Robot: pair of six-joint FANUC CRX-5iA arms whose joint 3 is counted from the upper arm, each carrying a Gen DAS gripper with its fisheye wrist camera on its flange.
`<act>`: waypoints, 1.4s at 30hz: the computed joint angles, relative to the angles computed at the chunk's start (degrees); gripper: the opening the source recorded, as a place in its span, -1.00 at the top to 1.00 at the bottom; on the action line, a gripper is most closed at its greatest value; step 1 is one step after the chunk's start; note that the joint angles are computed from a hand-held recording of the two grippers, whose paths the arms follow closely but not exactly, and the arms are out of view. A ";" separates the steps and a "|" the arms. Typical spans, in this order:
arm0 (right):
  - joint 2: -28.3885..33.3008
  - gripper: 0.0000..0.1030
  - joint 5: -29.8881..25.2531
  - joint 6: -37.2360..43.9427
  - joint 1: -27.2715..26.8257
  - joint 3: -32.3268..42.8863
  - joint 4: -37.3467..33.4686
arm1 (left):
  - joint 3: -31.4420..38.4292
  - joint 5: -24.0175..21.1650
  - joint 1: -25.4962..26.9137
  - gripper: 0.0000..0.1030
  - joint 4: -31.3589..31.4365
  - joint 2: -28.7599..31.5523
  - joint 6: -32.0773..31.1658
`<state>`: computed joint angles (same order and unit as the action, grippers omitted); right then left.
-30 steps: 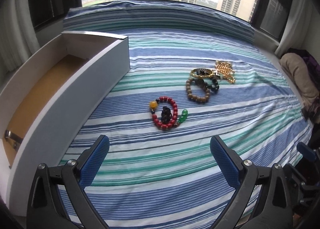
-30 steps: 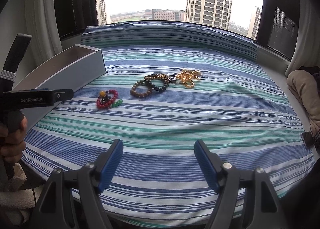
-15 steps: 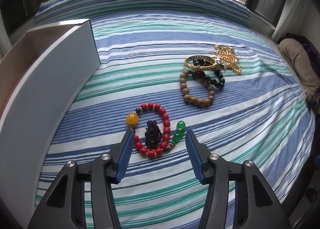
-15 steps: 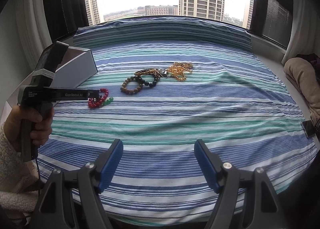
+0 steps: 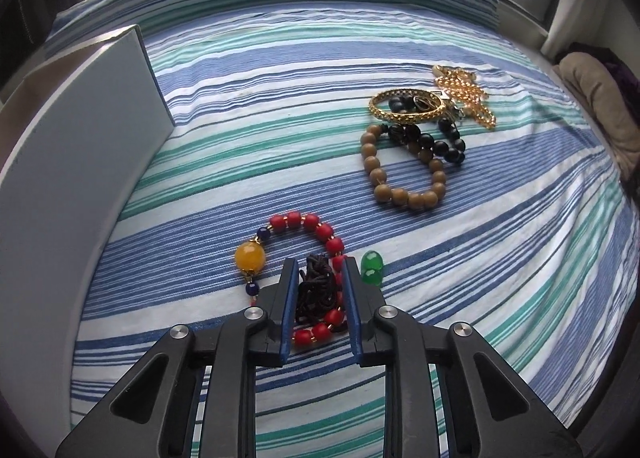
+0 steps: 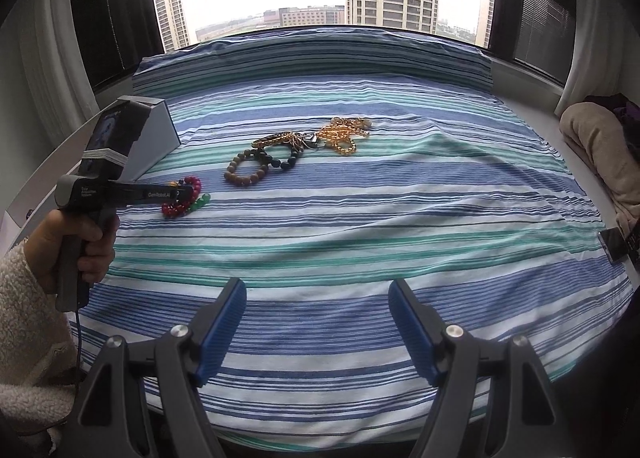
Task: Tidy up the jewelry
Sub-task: 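Lower the left gripper onto the dark pendant with green bead and grasp it, then lift the pendant with the left gripper while the right gripper grasps the red bead bracelet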
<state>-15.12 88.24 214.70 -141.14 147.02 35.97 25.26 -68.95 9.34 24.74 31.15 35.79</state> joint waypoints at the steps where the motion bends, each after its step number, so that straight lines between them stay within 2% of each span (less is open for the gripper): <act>1: -0.11 -0.46 0.01 0.10 0.07 -0.18 0.00 | 0.65 -0.33 -0.05 0.56 -0.89 0.12 0.77; 4: -0.22 -0.46 0.28 0.23 0.49 -0.53 0.62 | 3.87 -4.20 0.83 0.47 -0.17 2.34 3.72; 10: -0.35 -0.46 0.23 -0.05 0.18 -0.45 -0.06 | 5.92 -7.45 1.43 0.47 2.25 4.58 3.19; 12: -0.48 -0.46 0.15 0.15 0.30 -0.66 -0.01 | 9.12 -10.95 1.32 0.37 2.15 6.79 4.49; 15: -0.63 -0.46 0.36 0.35 0.76 -1.10 0.58 | 9.21 -10.66 1.16 0.39 1.90 6.73 3.84; 16: -0.63 -0.46 0.44 0.34 0.90 -1.19 0.77 | 9.15 -10.74 1.24 0.44 1.92 6.67 3.85; 18: -0.58 -0.46 0.69 0.21 1.08 -1.21 1.05 | 9.48 -11.58 1.50 0.69 2.40 6.97 4.43; 21: -0.31 -0.46 0.58 -0.24 0.84 -0.81 0.75 | 8.67 -11.42 2.04 0.83 3.24 6.21 4.75; 29: -0.44 -0.46 0.28 0.66 0.83 -1.21 1.09 | 4.64 -8.84 5.37 0.85 12.45 0.83 4.46; 33: -0.83 -0.46 -0.40 1.80 0.51 -1.90 1.08 | 3.58 -6.31 7.42 0.85 14.30 -1.74 4.55; 35: -1.12 -0.46 -1.02 2.44 0.23 -2.33 0.89 | 3.91 -6.84 8.52 0.85 14.15 -2.19 4.84; 38: -1.18 -0.46 -4.54 4.31 -1.52 -2.03 -1.73 | 4.15 -9.41 10.28 0.84 12.63 -2.51 5.15; 42: -2.69 -0.46 -11.89 9.76 -6.52 -1.31 -9.88 | 0.24 -10.74 13.11 0.84 9.86 -4.99 3.51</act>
